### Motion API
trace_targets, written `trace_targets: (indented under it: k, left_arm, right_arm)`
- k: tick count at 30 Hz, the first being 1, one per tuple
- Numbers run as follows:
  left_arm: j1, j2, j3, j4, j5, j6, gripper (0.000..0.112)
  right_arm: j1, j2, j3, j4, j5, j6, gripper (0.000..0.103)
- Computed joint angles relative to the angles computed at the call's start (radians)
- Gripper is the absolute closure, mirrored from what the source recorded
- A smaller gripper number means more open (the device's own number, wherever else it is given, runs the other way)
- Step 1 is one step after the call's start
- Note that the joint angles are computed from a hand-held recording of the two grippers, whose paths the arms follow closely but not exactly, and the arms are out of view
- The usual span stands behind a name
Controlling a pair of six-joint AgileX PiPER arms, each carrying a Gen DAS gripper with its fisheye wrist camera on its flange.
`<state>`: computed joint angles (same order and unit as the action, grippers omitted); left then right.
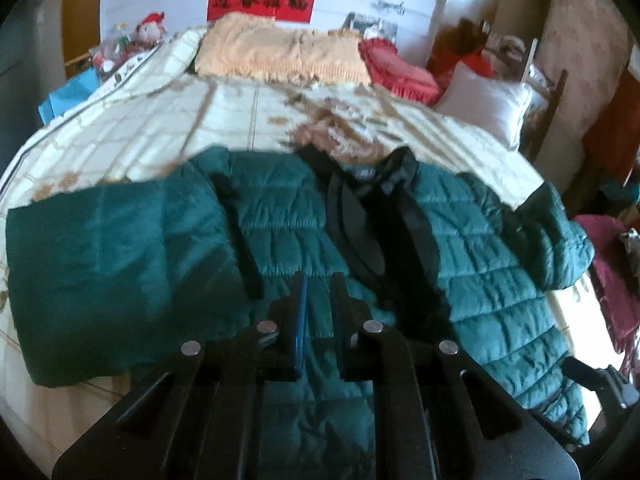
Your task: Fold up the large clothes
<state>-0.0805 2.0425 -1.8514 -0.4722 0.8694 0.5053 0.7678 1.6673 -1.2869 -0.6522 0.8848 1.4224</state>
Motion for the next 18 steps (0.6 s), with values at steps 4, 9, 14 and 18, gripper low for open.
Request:
trace_targets:
  k: [4,9,14,18]
  left_arm:
    - [0.016,-0.005,0.012,0.001,0.031,-0.001,0.101]
    - [0.1,-0.031,0.013,-0.063,0.13,0.047,0.099]
    - [0.221,-0.072,0.053,-0.107,0.149,0.107,0.059]
    - [0.336,-0.1,0.102,-0.155,0.117,0.18,0.056]
  right_arm:
    - [-0.004,-0.011,0.01,-0.001,-0.015,-0.011,0.0]
    - [-0.034,0.024,-0.033,0.042,-0.06,-0.071,0.0]
    - [-0.075,0.115,-0.158,0.137,-0.147,-0.217,0.0]
    - [-0.123,0.228,-0.296,0.307,-0.224,-0.387,0.0]
